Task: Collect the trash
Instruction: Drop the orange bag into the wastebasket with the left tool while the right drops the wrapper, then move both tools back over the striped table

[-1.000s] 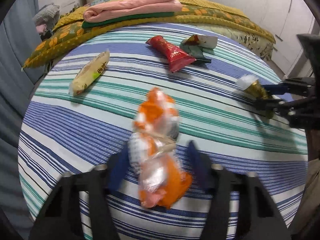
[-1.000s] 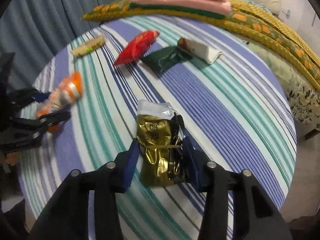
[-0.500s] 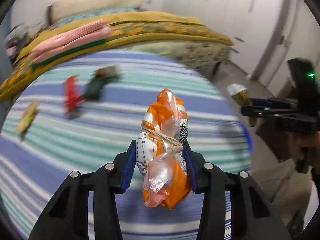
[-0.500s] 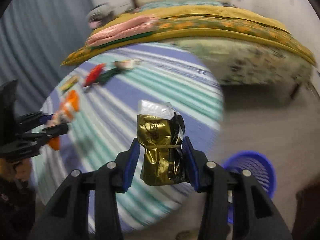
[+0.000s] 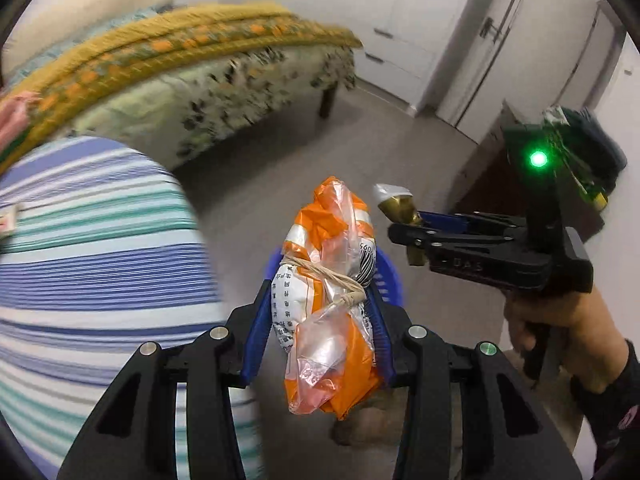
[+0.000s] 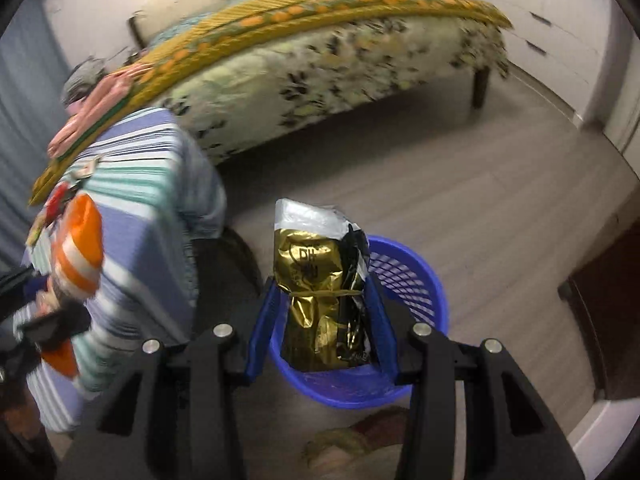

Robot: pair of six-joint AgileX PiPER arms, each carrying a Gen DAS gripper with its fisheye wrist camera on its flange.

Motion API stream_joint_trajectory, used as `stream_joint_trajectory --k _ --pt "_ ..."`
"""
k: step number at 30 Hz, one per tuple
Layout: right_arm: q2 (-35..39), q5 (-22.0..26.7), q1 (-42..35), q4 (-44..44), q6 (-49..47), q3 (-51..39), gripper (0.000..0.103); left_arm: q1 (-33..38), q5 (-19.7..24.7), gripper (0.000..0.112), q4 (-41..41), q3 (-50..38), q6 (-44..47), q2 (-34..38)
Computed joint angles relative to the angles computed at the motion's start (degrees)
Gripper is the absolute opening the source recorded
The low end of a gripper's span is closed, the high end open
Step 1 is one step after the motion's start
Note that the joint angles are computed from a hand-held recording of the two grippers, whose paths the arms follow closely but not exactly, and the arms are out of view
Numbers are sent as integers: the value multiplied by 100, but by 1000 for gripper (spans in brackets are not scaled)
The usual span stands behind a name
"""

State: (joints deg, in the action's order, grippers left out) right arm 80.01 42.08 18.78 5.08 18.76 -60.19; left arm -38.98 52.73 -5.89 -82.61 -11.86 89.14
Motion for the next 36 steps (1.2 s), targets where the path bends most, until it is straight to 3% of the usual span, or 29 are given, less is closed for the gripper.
stream_joint_trajectory --k 7,13,14,15,16,20,26,28,36 --pt "168 -362 -1057 1237 -1220 531 43 -189 -165 44 -47 -651 -112 1322" --pt "333 -481 -1394 1639 -1676 597 46 -306 -288 45 -71 -1205 -115 2200" --pt "329 -516 -1387 1570 -1580 620 48 -305 -319 48 -70 -1262 -99 2291" --pt "340 -509 -1402 1535 -1517 608 62 -328 -393 54 17 -1333 -161 2414" --pt "327 -513 -1468 1630 -1560 629 70 -409 -436 67 90 -1230 -297 2329" --pt "180 -572 -1623 1758 -1621 689 70 -386 -561 76 6 -1201 -321 2338" --pt "-11 -713 -1286 695 -564 642 77 -441 -702 83 316 -692 -561 1562" --pt "-111 -761 -969 -181 300 631 82 -468 -725 84 515 -388 -660 1112" --pt "-353 -661 707 -3276 3120 574 82 -246 -639 88 1527 1459 -919 -1193"
